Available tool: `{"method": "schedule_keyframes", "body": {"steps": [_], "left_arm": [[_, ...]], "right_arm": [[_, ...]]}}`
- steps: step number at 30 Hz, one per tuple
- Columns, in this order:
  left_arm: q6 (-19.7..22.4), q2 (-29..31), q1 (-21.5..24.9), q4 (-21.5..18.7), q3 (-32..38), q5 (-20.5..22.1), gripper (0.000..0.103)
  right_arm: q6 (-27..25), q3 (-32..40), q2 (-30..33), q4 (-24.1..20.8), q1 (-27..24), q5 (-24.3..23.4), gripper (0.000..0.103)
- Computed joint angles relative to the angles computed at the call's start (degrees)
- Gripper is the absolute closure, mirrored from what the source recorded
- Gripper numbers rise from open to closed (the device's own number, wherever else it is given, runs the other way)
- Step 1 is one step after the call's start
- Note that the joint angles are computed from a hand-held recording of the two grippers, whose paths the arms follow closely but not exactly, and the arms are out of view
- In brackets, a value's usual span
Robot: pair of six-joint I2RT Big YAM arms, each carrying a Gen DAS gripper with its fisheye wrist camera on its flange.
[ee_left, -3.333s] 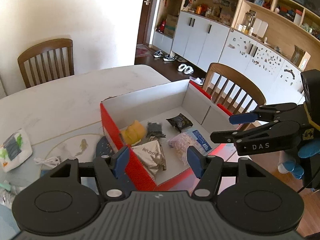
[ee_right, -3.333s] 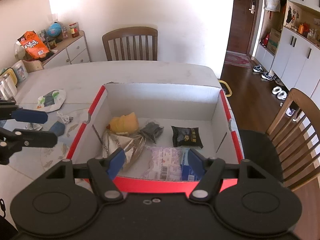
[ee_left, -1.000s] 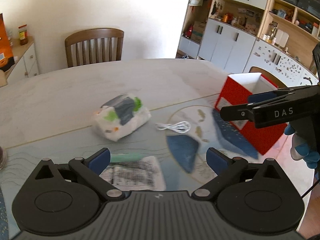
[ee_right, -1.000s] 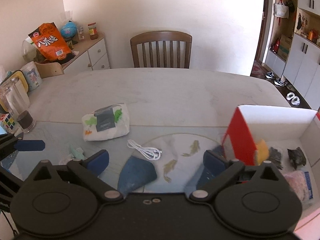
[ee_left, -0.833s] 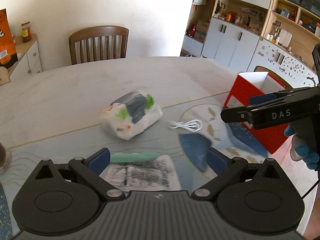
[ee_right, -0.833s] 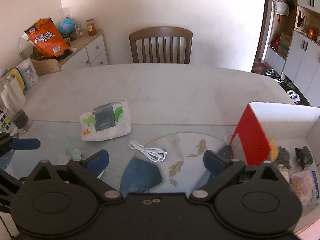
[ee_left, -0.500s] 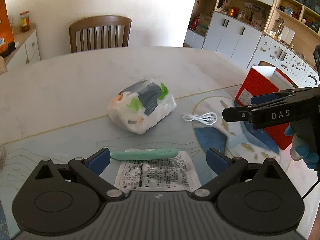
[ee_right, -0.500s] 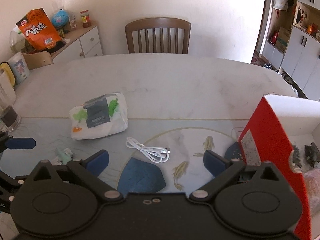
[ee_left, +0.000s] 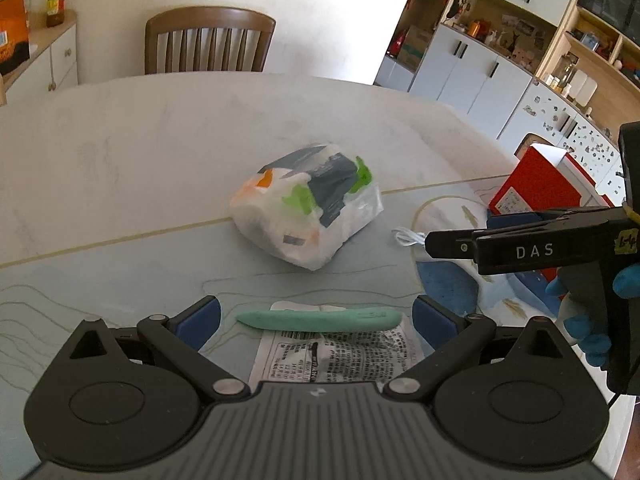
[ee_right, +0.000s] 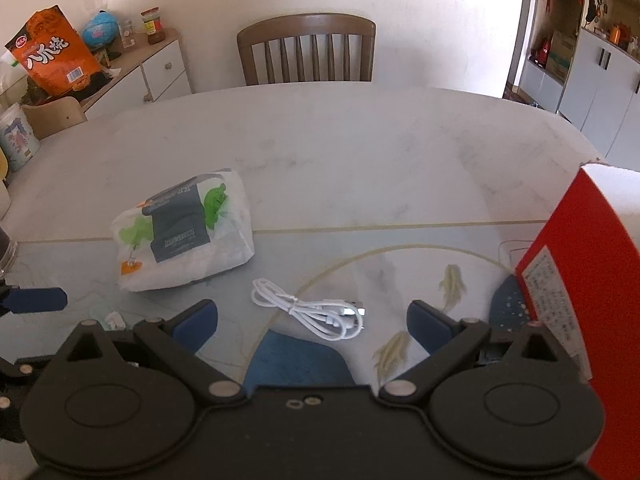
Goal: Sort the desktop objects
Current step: 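Move the left tool toward the green stick while the right tool approaches the white cable, then grasp the mint-green stick with the left tool while the right tool grasps the white cable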
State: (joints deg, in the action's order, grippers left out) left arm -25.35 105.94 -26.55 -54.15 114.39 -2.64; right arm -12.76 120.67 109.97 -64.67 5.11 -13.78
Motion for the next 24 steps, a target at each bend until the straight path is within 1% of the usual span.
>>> {"method": "schedule_keyframes", "body": {"steps": [5, 8, 11, 14, 18, 24], "left_arm": [[-1.18, 0.64, 0.52, 0.43, 0.22, 1.78, 0.000], [-1.65, 0.78, 0.65, 0.52, 0.03, 2.12, 0.000], [-2.50, 0.82, 0.77, 0.88, -0.28, 2.33, 0.001], [-2.43, 0.84, 0.73, 1.38, -0.53, 2.32, 0.001], [-2.35, 0.73, 0.83, 2.46, -1.07, 2.15, 0.001], [-2.45, 0.69, 0.75, 2.91, -1.27, 1.68, 0.001]], "right_arm": [[0.94, 0.35, 0.71, -0.11, 0.47, 0.37, 0.001], [1.22, 0.38, 1.12, 0.22, 0.77, 1.35, 0.001], [2.57, 1.00, 1.83, 0.10, 0.94, 1.82, 0.001], [3.45, 1.17, 2.25, 0.45, 1.09, 2.21, 0.001], [5.09, 1.79, 2.93, -0.16, 1.26, 2.70, 0.001], [9.01, 2.66, 3.78, -0.53, 1.53, 3.41, 0.004]]}}
